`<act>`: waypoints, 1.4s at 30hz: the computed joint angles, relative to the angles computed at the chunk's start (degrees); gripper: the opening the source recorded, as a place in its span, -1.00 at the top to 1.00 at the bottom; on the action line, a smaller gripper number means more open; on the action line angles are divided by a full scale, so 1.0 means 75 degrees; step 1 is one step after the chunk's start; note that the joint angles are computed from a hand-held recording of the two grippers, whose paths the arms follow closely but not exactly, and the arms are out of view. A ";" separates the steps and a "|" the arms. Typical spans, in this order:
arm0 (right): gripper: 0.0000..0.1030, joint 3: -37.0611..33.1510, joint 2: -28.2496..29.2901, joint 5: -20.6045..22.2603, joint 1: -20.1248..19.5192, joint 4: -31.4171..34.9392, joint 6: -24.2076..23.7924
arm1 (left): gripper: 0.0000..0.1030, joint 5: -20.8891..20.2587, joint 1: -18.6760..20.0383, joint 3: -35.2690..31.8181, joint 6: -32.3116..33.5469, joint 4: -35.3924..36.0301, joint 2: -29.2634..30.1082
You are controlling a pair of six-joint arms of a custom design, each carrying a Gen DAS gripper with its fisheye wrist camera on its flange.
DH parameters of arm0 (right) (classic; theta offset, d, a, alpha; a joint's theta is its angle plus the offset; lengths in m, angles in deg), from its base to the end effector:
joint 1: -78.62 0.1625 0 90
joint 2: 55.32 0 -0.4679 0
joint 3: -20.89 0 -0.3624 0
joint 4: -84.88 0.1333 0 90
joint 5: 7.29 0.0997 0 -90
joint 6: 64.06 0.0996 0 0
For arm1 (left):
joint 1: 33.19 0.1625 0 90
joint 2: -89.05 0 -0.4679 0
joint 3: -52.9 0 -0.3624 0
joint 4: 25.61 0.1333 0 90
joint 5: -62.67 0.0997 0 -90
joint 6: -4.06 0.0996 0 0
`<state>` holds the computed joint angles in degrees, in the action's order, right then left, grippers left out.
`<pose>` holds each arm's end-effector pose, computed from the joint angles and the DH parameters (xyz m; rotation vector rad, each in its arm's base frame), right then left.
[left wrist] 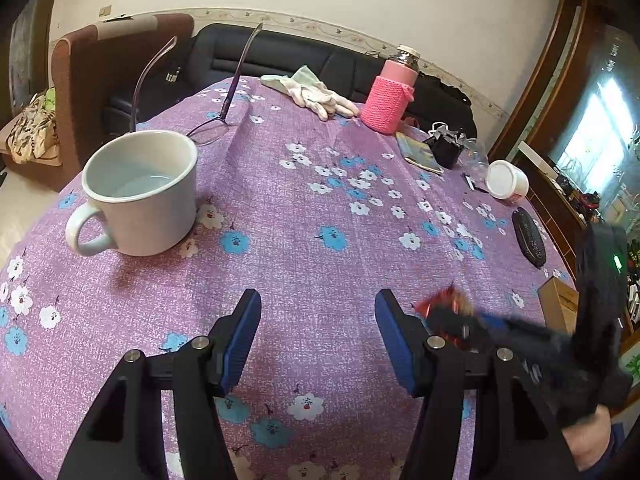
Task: Organize snacks
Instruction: 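Grasp the red-gold wrapped candy with the right gripper, then grasp the clear zip bag with green seal with the left gripper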
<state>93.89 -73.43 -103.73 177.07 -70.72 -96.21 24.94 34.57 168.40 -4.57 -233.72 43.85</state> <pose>0.2339 -0.7432 -0.0672 1.0205 -2.8042 0.2393 -0.0172 -0.6023 0.1863 -0.2132 2.2291 -1.2206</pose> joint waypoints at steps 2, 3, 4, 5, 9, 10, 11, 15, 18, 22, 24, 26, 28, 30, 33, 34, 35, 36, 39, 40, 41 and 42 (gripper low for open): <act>0.26 0.0481 -0.0331 0.0595 -0.0142 0.0119 0.0239 | -0.13 -0.0118 0.0004 0.0012 0.0039 -0.0005 -0.0016; 0.26 0.0846 -0.0523 0.0799 -0.0185 -0.0249 0.0253 | -0.13 -0.0204 0.0006 0.0020 0.0080 0.0005 -0.0029; 0.26 0.1180 -0.0710 0.0932 -0.0214 -0.0632 0.0259 | -0.13 -0.0292 0.0002 0.0017 0.0144 0.0062 -0.0036; 0.26 0.1509 -0.0885 0.1002 -0.0231 -0.1093 0.0283 | -0.13 -0.0354 -0.0014 0.0019 0.0200 0.0100 -0.0038; 0.26 0.2864 -0.1613 0.1417 -0.0423 -0.2954 0.0387 | -0.13 -0.0798 -0.0105 0.0040 0.0752 0.0254 -0.0055; 0.26 0.3130 -0.1730 0.1395 -0.0463 -0.3352 0.0358 | -0.13 -0.0893 -0.0152 0.0062 0.0947 0.0228 -0.0052; 0.27 0.3360 -0.1826 0.1426 -0.0516 -0.3700 0.0323 | -0.13 -0.1129 -0.0160 0.0080 0.1091 0.0345 -0.0104; 0.27 0.3903 -0.2124 0.1746 -0.0823 -0.4256 0.0328 | -0.13 -0.2611 -0.0048 0.0028 0.1543 0.2149 -0.0539; 0.27 0.3834 -0.2118 0.1850 -0.1009 -0.4251 0.0366 | -0.13 -0.2580 -0.0218 0.0092 0.2151 0.2294 -0.0463; 0.27 0.3640 -0.2092 0.2011 -0.1160 -0.3906 0.0552 | -0.13 -0.2579 -0.0268 0.0055 0.2541 0.2660 -0.0354; 0.27 0.3683 -0.2104 0.2024 -0.1158 -0.3982 0.0452 | -0.09 -0.2528 -0.0263 -0.0019 0.2573 0.2917 -0.0271; 0.27 0.3734 -0.2117 0.2059 -0.1159 -0.4043 0.0400 | 0.05 -0.2543 -0.0251 -0.0053 0.2666 0.3117 -0.0230; 0.27 0.3717 -0.2112 0.2120 -0.1177 -0.3975 0.0389 | 0.06 -0.2415 -0.0291 -0.0058 0.2738 0.3208 -0.0142; 0.27 0.3743 -0.2116 0.2130 -0.1187 -0.4010 0.0400 | 0.18 -0.2147 -0.0325 -0.0100 0.2804 0.3264 -0.0013; 0.27 0.3763 -0.2124 0.2158 -0.1191 -0.4015 0.0377 | 0.39 -0.1868 -0.0320 -0.0216 0.2723 0.3467 0.0164; 0.27 0.3765 -0.2120 0.2157 -0.1192 -0.4037 0.0366 | 0.40 -0.1712 -0.0370 -0.0195 0.2838 0.3308 0.0230; 0.27 0.3773 -0.2122 0.2172 -0.1194 -0.4037 0.0348 | 0.40 -0.1590 -0.0405 -0.0193 0.2899 0.3168 0.0308; 0.27 0.3781 -0.2117 0.2158 -0.1188 -0.4064 0.0332 | 0.39 -0.1467 -0.0429 -0.0203 0.2931 0.2999 0.0397; 0.27 0.3790 -0.2094 0.2101 -0.1167 -0.4157 0.0273 | 0.37 -0.1131 -0.0452 -0.0317 0.2624 0.2559 0.0622; 0.27 0.3799 -0.2086 0.2079 -0.1160 -0.4197 0.0255 | 0.37 -0.1078 -0.0435 -0.0357 0.2477 0.2379 0.0684; 0.27 0.3816 -0.2071 0.2031 -0.1145 -0.4286 0.0229 | 0.37 -0.1020 -0.0422 -0.0397 0.2378 0.2229 0.0739; 0.27 0.3833 -0.2061 0.2003 -0.1133 -0.4348 0.0199 | 0.37 -0.0883 -0.0430 -0.0422 0.2239 0.2044 0.0808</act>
<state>122.64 -88.89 -88.71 168.58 -103.33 -94.71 18.32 31.34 165.24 12.22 -218.39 49.91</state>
